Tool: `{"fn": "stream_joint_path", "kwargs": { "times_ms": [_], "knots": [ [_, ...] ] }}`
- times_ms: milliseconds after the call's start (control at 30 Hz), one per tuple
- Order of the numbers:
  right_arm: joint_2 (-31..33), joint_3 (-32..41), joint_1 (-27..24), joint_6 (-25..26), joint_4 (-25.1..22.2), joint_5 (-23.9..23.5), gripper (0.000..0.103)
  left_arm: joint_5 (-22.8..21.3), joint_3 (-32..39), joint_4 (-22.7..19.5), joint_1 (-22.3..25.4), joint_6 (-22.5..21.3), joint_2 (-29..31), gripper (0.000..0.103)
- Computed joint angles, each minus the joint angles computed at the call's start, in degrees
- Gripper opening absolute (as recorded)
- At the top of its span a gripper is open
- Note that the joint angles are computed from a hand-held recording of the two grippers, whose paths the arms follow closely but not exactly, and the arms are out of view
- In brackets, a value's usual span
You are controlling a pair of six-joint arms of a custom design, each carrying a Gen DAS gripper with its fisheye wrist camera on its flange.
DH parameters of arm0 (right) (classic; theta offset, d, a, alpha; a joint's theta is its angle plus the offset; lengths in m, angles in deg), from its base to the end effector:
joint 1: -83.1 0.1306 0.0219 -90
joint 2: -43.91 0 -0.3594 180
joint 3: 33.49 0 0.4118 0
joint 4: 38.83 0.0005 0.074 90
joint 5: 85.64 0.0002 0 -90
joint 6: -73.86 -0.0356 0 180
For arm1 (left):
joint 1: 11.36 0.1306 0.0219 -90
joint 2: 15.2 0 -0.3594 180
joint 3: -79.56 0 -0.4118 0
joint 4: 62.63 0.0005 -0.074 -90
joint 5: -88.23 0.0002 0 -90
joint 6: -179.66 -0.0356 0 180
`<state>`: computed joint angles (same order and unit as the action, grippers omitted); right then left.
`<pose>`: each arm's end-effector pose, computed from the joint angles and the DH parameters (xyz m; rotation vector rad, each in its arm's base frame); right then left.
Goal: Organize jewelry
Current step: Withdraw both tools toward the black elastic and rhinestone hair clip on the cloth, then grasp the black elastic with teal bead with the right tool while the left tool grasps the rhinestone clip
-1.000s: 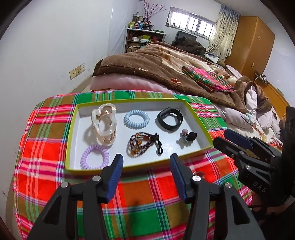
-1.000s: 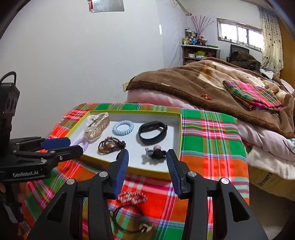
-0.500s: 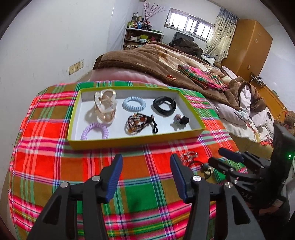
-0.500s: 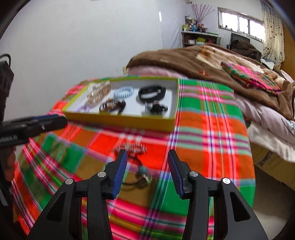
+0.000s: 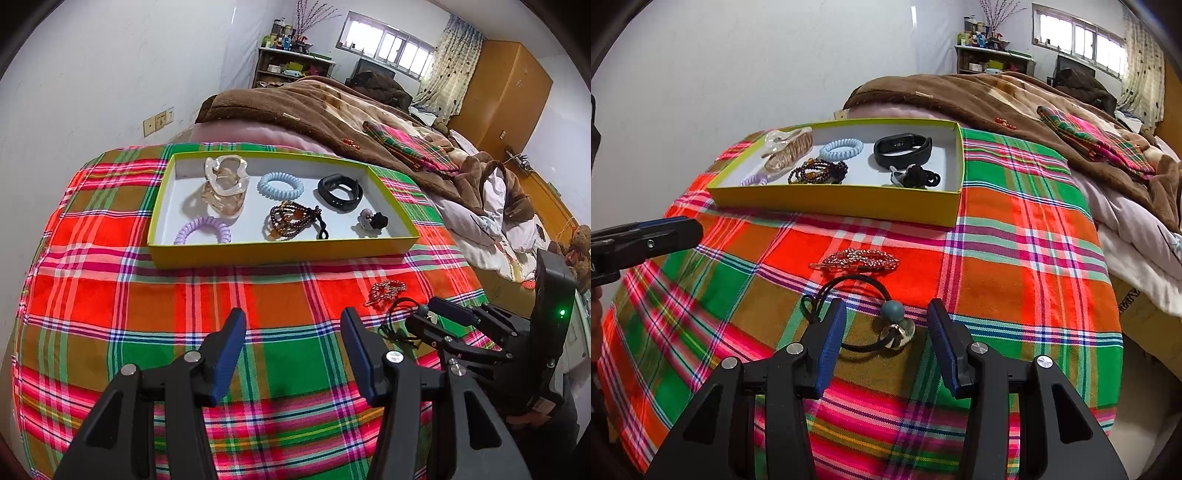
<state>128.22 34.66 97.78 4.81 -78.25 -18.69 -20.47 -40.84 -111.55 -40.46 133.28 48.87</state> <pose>0.4241 0.1250 0.2854 -0.9096 2.3175 0.4638 0.3018 -0.1555 0.3351 -0.4397 2.4008 -0.1548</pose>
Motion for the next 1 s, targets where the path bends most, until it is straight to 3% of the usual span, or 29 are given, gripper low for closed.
{"fn": "stream_joint_path", "kwargs": {
  "times_ms": [233, 500, 600, 1000],
  "knots": [
    [-0.2, -0.2, 0.4, -1.0, 0.2, 1.6, 0.045, 0.2, -0.3, -0.4, 0.1, 0.3, -0.1, 0.055],
    [-0.5, -0.5, 0.2, -1.9, 0.5, 2.1, 0.019, 0.2, 0.3, -0.5, -0.3, 0.3, 1.1, 0.055],
    [-0.8, -0.7, -0.1, -1.9, 0.6, 1.7, 0.015, 0.2, 0.8, -0.6, -0.5, 0.2, 1.7, 0.055],
    [-2.8, -2.1, -3.9, -2.4, 1.4, -2.5, 0.015, 0.8, 3.8, 0.2, -1.3, -1.8, 6.2, 0.055]
  ]
}}
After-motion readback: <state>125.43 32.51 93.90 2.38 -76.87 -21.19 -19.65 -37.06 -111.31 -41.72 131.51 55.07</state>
